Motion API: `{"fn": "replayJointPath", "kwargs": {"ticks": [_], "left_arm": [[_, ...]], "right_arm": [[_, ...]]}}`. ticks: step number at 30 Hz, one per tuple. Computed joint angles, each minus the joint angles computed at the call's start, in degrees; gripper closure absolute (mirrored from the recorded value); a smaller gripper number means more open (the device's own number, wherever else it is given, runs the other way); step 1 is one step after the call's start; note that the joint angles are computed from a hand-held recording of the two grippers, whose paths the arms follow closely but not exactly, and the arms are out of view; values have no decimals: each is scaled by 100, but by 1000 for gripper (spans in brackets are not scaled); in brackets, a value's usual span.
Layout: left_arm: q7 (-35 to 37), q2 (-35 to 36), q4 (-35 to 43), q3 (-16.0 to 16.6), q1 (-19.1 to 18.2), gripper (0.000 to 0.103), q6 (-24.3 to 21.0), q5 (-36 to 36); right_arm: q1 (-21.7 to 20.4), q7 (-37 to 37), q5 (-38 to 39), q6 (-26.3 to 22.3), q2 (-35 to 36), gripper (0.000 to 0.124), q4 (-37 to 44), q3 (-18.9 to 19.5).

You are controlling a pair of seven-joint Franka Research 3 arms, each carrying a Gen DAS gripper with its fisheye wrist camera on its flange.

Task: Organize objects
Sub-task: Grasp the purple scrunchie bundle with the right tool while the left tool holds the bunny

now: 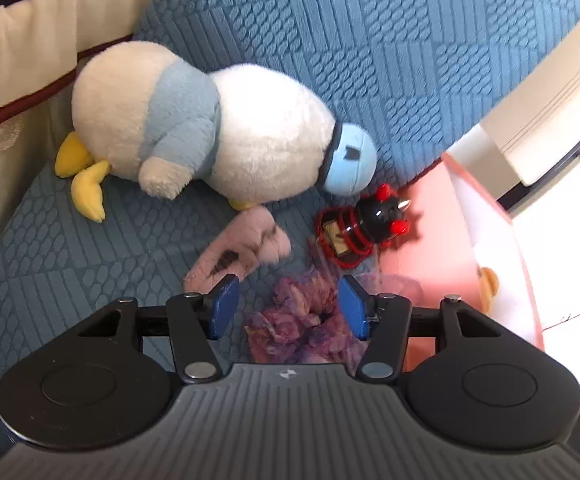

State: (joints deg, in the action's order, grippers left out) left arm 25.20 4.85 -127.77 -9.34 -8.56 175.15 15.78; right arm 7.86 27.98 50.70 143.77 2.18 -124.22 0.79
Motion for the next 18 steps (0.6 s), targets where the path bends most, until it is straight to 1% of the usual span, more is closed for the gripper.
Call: {"fn": "replayJointPath", "kwargs": {"ticks": [3, 5, 7, 10, 14, 16, 18], "left_arm": [[234, 163, 251, -38, -7, 42, -365, -24], [159, 262, 387, 45, -76, 42, -535, 213], [-9, 359, 537, 144, -157, 42, -725, 528], [78, 491, 694, 118, -116, 42, -885, 541], [-85, 605, 757, 186, -126, 42, -776, 617], [-168, 669, 864, 239, -167, 42, -879, 741], [-119, 755, 998, 227, -157, 42, -1021, 760]], "right_arm": [[92, 229, -246, 506, 131, 67, -3, 68], [135, 318, -349, 783, 207, 53, -16, 108], [159, 410, -385, 1004, 280, 46, -14, 144], [182, 575, -538, 1204, 403, 46, 32, 184], [185, 696, -688, 1293, 552, 46, 114, 248], [196, 797, -801, 1331, 649, 46, 173, 272], [219, 948, -972, 1390, 759, 46, 238, 288]]}}
